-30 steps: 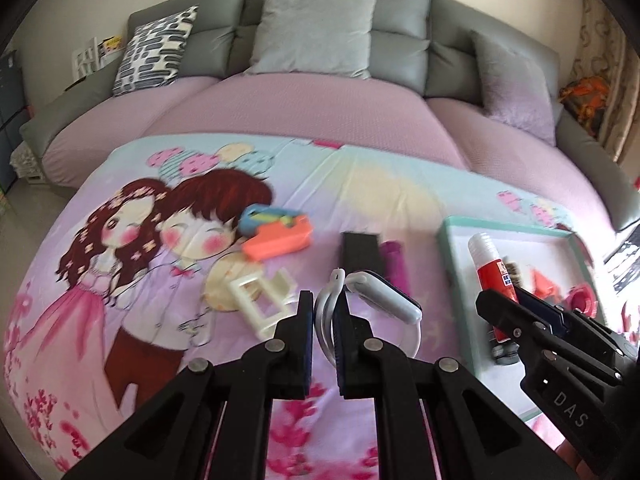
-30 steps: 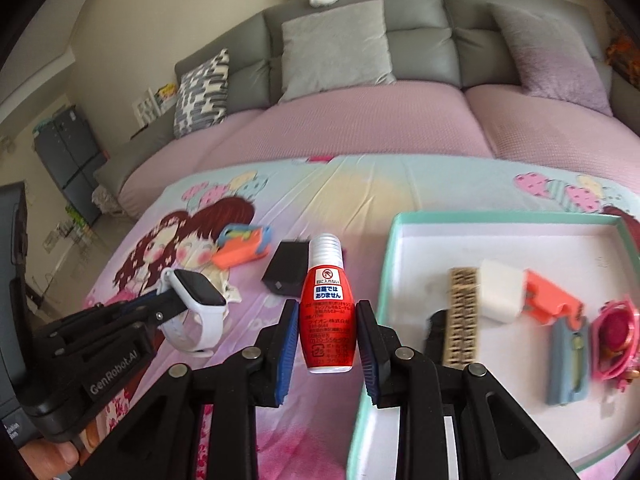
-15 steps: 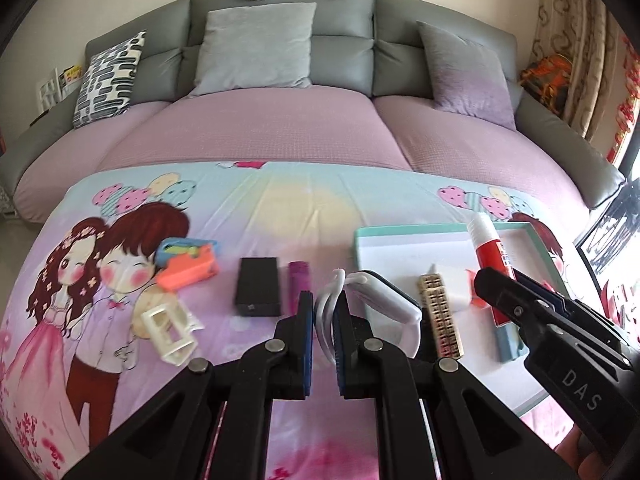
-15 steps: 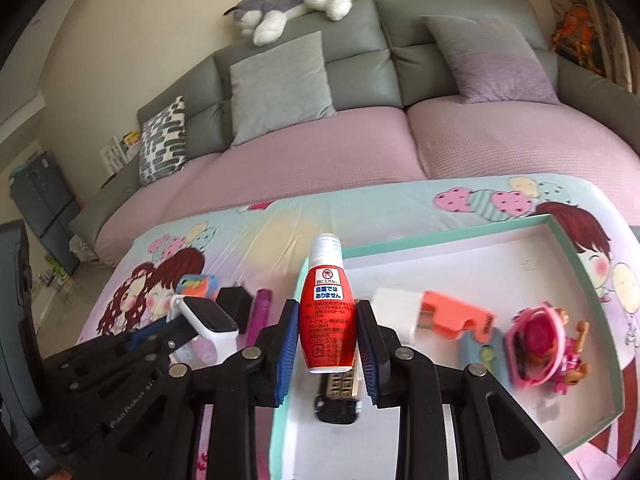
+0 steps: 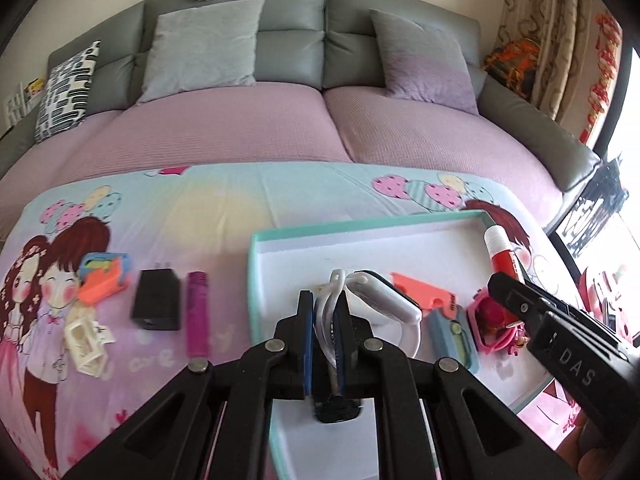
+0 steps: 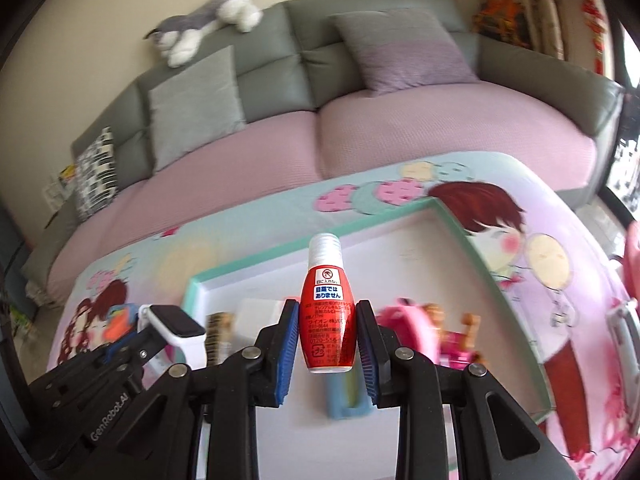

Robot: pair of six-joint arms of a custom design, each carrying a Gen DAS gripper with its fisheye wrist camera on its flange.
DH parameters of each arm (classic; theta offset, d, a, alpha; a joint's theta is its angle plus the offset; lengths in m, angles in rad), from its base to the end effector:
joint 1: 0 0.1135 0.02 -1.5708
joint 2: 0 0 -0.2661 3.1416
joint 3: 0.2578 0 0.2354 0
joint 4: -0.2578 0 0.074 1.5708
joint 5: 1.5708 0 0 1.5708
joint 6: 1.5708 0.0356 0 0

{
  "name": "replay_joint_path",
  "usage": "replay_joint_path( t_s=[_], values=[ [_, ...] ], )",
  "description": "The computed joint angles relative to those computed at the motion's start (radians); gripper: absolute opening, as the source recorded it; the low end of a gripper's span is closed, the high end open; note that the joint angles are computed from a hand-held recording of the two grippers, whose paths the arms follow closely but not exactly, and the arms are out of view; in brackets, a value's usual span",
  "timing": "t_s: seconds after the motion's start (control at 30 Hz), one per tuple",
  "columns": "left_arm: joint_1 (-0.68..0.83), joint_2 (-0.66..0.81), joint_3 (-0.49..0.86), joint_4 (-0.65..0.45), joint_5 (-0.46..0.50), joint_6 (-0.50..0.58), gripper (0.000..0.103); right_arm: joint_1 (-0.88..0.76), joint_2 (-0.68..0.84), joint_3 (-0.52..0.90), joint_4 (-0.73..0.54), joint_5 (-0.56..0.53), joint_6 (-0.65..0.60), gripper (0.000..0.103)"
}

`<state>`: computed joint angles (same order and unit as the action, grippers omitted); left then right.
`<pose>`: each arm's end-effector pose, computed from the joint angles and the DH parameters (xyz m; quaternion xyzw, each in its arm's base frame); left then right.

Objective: Organize rigid objects
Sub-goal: 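Carry the watch and red bottle into the tray and release both, then move both tools back toward the remaining items beside the tray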

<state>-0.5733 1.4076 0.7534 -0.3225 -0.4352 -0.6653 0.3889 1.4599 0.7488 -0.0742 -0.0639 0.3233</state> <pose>0.2210 -0.1248 0.1971 -0.1060 0.9298 0.0022 0.3525 0.2579 0.1081 0.1974 -0.0425 0.9225 0.1610 0.3482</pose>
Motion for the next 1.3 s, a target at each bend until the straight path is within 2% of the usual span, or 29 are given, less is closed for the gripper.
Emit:
replay_joint_path(
  t_s=[0.3,0.53,0.63,0.7,0.77,0.8,0.87,0.9,1.0,1.1,1.17,1.3],
  values=[
    [-0.024,0.136,0.036,0.069,0.038,0.007,0.009,-0.02,0.016,0.006,-0.029,0.023,-0.02,0.031],
    [-0.031,0.151,0.033,0.08,0.038,0.015,0.011,0.001,0.055,0.026,-0.057,0.076,-0.025,0.031],
    [-0.033,0.15,0.038,0.071,0.042,0.013,0.021,0.003,0.057,0.03,-0.063,0.083,-0.027,0.031],
    [-0.034,0.146,0.041,0.064,0.044,0.01,0.04,0.004,0.06,0.035,-0.068,0.085,-0.026,0.031],
    [-0.034,0.133,0.037,0.063,0.042,0.007,0.052,0.007,0.061,0.041,-0.077,0.095,-0.029,0.033],
    [-0.034,0.121,0.034,0.063,0.037,0.006,0.054,0.008,0.06,0.043,-0.079,0.101,-0.028,0.034],
    [-0.033,0.104,0.032,0.055,0.031,0.006,0.054,0.009,0.053,0.043,-0.081,0.109,-0.024,0.051],
    [-0.032,0.097,0.031,0.049,0.026,0.005,0.056,0.008,0.049,0.04,-0.077,0.112,-0.023,0.054],
    [-0.026,0.077,0.029,0.026,0.01,-0.003,0.068,0.006,0.024,0.033,-0.076,0.112,-0.019,0.055],
    [-0.009,0.028,0.011,0.01,-0.005,-0.01,0.075,0.01,0.006,0.034,-0.083,0.122,-0.019,0.056],
    [0.01,-0.005,-0.003,-0.001,-0.017,-0.018,0.084,0.013,0.004,0.036,-0.084,0.127,-0.017,0.068],
    [0.058,-0.059,-0.033,-0.033,-0.051,-0.031,0.088,0.022,0.015,0.04,-0.077,0.118,-0.012,0.08]
  ],
)
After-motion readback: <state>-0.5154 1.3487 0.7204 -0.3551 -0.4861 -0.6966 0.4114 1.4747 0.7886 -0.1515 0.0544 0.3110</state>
